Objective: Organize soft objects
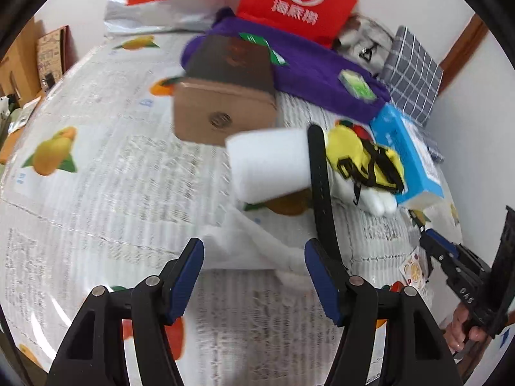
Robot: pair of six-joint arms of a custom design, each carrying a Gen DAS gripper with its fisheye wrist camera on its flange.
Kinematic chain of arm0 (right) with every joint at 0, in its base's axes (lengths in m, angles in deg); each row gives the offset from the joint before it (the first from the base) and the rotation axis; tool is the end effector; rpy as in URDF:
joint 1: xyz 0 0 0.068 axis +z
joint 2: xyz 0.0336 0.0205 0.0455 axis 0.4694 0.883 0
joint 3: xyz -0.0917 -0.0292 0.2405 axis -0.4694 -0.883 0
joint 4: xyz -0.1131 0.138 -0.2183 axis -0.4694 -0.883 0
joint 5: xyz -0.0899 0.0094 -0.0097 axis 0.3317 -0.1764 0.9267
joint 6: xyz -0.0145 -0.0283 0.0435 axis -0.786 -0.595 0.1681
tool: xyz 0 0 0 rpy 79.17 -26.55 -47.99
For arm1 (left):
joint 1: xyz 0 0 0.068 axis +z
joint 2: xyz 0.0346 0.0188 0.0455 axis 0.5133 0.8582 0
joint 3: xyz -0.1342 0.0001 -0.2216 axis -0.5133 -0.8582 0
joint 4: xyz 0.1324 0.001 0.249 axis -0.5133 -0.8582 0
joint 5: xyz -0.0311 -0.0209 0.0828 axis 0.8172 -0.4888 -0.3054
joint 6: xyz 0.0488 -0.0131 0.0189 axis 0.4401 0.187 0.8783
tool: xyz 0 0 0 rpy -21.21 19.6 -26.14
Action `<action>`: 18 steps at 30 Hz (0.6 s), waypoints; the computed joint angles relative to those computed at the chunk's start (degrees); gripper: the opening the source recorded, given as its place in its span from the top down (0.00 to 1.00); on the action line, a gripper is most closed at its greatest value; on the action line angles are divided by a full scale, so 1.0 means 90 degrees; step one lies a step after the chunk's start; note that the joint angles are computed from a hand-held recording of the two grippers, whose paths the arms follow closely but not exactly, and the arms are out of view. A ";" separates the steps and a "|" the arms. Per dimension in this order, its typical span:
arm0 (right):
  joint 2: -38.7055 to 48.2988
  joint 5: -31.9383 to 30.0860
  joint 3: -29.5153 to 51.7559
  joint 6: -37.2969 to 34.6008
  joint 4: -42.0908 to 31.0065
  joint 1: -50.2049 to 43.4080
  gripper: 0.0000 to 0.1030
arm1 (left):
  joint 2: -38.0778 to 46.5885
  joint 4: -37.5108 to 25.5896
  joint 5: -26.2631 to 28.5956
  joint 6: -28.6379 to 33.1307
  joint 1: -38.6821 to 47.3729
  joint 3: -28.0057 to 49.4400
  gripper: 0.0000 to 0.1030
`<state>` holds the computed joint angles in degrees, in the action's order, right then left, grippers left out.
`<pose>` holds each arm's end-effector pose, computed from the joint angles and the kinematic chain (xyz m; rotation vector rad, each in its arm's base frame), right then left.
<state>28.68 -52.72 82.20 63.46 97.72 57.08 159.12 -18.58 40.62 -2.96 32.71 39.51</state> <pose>0.1980 0.1025 0.0101 -0.1049 2.4407 0.1556 0.2534 -0.0028 0.0417 0.0914 2.6858 -0.4040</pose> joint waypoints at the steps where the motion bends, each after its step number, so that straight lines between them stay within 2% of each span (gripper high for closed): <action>1: -0.0059 -0.0007 -0.0076 0.0015 0.0042 -0.0042 0.79 | 0.0079 0.0066 -0.0048 -0.0042 -0.0111 -0.0003 0.39; 3: -0.0206 0.0026 -0.0229 0.0036 0.0058 -0.0087 0.79 | 0.0285 0.0181 -0.0195 -0.0155 -0.0351 0.0041 0.37; 6: -0.0413 -0.0021 -0.0453 0.0047 0.0146 -0.0219 0.79 | 0.0261 0.0458 -0.0619 -0.0218 -0.0751 -0.0092 0.27; 10: -0.0550 0.0046 -0.0634 0.0047 0.0179 -0.0331 0.79 | 0.0221 0.0893 -0.1058 -0.0280 -0.1035 -0.0337 0.30; 11: -0.0538 0.0035 -0.0676 0.0056 0.0215 -0.0368 0.79 | 0.0180 0.0961 -0.1169 -0.0255 -0.1066 -0.0407 0.34; 13: -0.0480 -0.0025 -0.0756 0.0065 0.0347 -0.0458 0.79 | 0.0085 0.1125 -0.1562 -0.0188 -0.1169 -0.0568 0.53; 14: -0.0451 -0.0039 -0.0782 0.0079 0.0396 -0.0482 0.79 | 0.0049 0.1159 -0.1693 -0.0139 -0.1184 -0.0615 0.57; 16: -0.0406 -0.0046 -0.0841 0.0126 0.0479 -0.0510 0.79 | -0.0100 0.1208 -0.1752 0.0030 -0.1089 -0.0771 0.71; 18: -0.0355 -0.0047 -0.0859 0.0168 0.0527 -0.0506 0.79 | -0.0201 0.1125 -0.1588 0.0073 -0.0886 -0.0799 0.77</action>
